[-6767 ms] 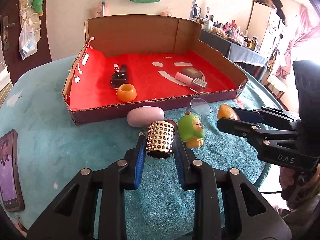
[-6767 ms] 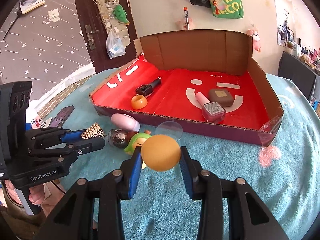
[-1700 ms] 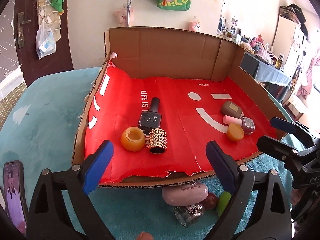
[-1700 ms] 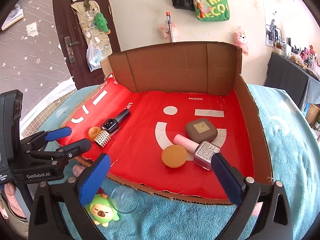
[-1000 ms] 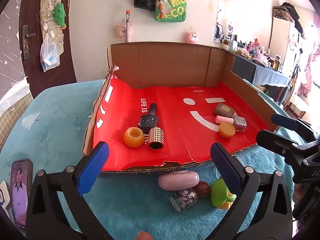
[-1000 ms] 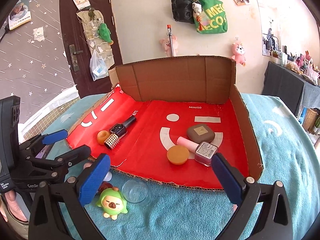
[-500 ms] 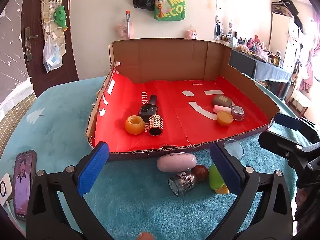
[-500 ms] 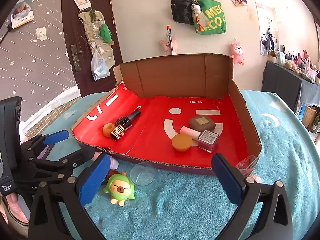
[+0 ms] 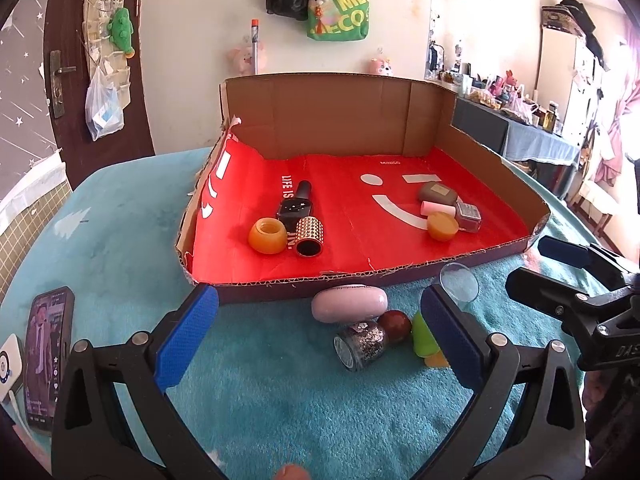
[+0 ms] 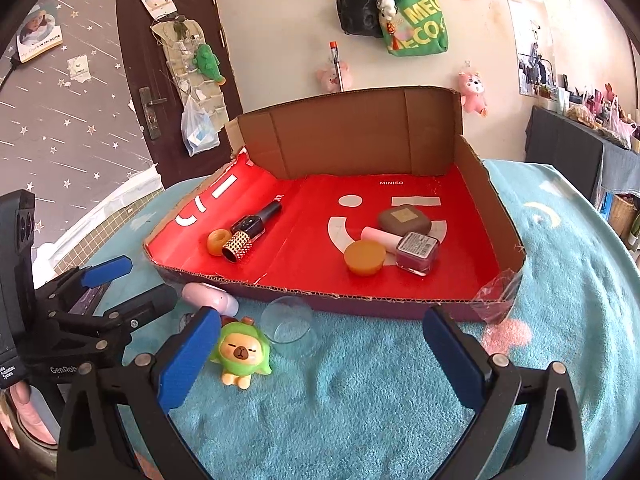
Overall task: Organize rigid objects
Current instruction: 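Withdraw both open tools from the box toward the remaining items, then grasp the glitter nail polish bottle with the left tool while the right tool approaches the green frog figure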
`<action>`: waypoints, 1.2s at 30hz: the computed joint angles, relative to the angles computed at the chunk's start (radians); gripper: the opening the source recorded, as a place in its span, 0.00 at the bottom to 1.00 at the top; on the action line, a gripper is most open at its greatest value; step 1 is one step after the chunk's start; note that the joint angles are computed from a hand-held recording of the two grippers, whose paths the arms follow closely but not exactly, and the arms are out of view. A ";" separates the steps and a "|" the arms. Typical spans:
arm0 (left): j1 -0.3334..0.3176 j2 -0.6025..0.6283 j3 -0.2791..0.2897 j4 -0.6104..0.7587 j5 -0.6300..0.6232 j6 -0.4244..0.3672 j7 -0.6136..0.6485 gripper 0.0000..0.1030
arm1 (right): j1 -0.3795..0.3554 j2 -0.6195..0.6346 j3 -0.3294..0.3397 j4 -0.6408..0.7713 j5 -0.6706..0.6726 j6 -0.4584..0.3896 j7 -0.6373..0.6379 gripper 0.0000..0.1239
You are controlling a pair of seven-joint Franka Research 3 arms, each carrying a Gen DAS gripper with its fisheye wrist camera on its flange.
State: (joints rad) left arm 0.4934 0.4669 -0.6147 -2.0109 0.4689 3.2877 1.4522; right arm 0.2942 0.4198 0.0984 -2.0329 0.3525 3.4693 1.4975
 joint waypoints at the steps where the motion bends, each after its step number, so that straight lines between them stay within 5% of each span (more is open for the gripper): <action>1: 0.006 -0.001 -0.005 -0.004 0.002 0.003 0.001 1.00 | -0.002 0.000 0.003 -0.001 -0.002 0.000 0.002 0.83; 28: 0.108 0.016 -0.101 -0.035 0.038 -0.023 -0.002 1.00 | 0.046 0.006 -0.037 -0.006 0.035 -0.018 -0.028 0.83; 32: 0.074 0.017 -0.071 -0.032 -0.002 -0.040 0.021 1.00 | 0.040 0.010 -0.031 -0.004 0.034 -0.031 -0.029 0.83; 36: 0.047 0.024 -0.052 -0.019 -0.050 -0.059 0.053 1.00 | 0.109 0.020 -0.100 0.012 0.082 -0.060 -0.048 0.83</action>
